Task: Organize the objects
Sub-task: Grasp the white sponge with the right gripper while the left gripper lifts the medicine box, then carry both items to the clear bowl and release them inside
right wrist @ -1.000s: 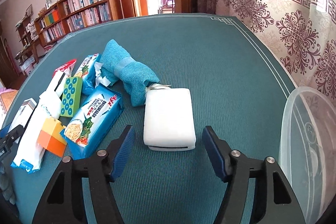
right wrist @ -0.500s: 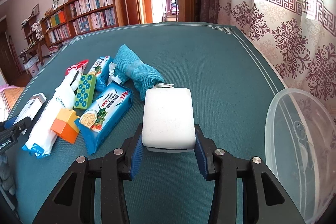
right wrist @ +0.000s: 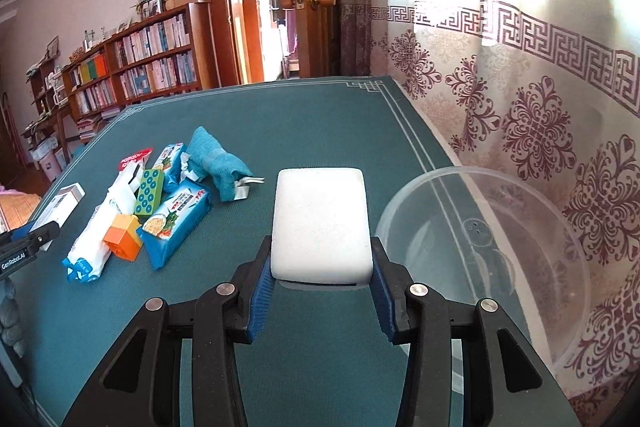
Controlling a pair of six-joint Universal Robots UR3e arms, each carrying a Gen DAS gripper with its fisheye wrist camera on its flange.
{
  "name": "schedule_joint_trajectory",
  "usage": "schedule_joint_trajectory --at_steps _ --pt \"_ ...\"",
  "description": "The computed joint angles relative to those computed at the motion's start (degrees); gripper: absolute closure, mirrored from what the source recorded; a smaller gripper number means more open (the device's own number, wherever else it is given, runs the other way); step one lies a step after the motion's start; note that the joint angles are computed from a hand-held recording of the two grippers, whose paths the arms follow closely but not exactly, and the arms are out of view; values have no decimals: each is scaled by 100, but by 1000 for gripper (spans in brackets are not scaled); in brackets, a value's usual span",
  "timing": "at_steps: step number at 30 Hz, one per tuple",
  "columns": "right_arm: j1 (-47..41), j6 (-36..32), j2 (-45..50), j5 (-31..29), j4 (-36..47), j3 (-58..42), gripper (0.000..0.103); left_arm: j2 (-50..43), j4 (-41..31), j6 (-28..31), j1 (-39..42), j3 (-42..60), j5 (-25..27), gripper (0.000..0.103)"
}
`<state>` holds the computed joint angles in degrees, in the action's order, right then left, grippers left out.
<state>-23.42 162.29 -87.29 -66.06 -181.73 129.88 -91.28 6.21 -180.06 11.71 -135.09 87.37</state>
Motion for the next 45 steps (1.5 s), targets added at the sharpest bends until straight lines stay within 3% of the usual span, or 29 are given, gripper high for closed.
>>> schedule_joint_trajectory --at_steps 13,25,29,39,45 --pt "-1590 -495 -148 65 27 421 58 -254 -430 -302 -1175 867 414 37" --pt "-2145 -985 -9 325 -242 705 57 -1266 -1116 -325 -2756 2589 980 37" --pt "-2353 -1217 -65 532 -125 791 47 -1868 -1568 -347 -3254 3536 1032 37" --pt "-3197 -1864 -659 1418 279 1228 45 -3676 -3190 -219 -4281 6761 1179 37" --pt "-3322 -1872 -204 1642 -57 1194 44 -4847 -4549 -131 -4582 8961 1228 37"
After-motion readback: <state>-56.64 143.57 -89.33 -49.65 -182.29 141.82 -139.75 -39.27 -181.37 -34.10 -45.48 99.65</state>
